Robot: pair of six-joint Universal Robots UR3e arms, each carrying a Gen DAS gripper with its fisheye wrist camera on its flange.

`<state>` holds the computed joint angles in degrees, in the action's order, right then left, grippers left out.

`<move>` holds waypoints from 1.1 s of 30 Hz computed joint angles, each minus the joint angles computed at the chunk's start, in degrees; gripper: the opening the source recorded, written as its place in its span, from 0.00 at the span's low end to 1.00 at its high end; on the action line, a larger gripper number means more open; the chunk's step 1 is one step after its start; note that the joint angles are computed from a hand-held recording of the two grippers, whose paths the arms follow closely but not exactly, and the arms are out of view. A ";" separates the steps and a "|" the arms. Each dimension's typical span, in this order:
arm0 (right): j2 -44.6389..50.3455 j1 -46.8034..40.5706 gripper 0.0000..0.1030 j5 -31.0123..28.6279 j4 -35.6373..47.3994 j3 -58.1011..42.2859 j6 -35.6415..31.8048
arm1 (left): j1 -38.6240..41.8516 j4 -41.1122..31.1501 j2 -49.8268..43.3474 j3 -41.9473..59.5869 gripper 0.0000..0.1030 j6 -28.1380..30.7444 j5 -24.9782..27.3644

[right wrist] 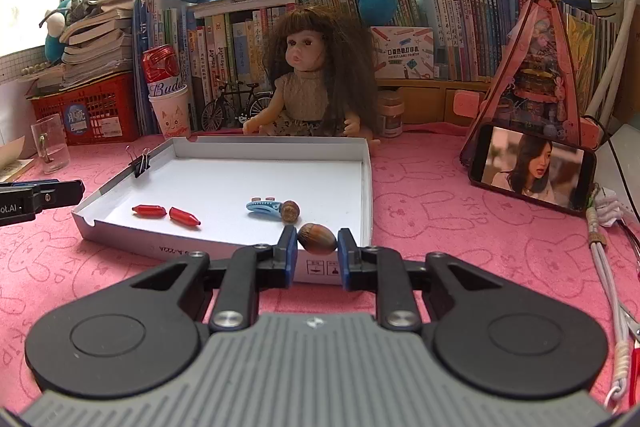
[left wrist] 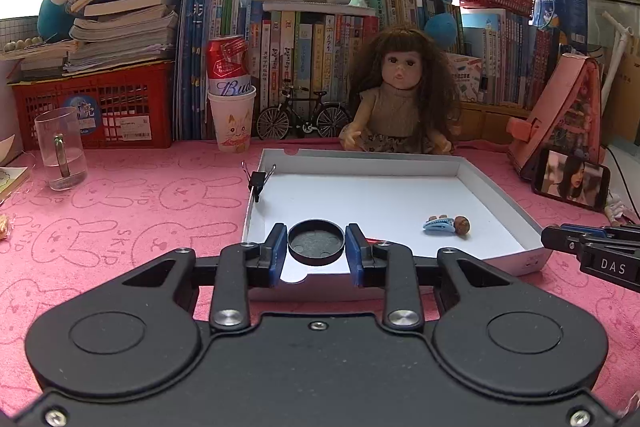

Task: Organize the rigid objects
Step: 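Carry the black lid with the left tool while the right tool carries the nut into the tray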

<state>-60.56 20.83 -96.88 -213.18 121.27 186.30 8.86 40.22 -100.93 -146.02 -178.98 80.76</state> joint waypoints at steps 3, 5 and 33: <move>1.31 -0.40 0.25 0.13 2.27 -3.11 0.19 | -0.48 -2.11 -2.86 3.95 0.28 -0.09 0.75; 2.31 -0.59 0.25 0.27 3.79 -5.19 0.23 | -0.85 -3.07 -4.84 6.30 0.28 -0.13 1.35; 12.06 -0.91 0.25 0.87 18.82 -23.45 1.17 | -4.86 -12.16 -15.69 19.73 0.29 -1.13 4.17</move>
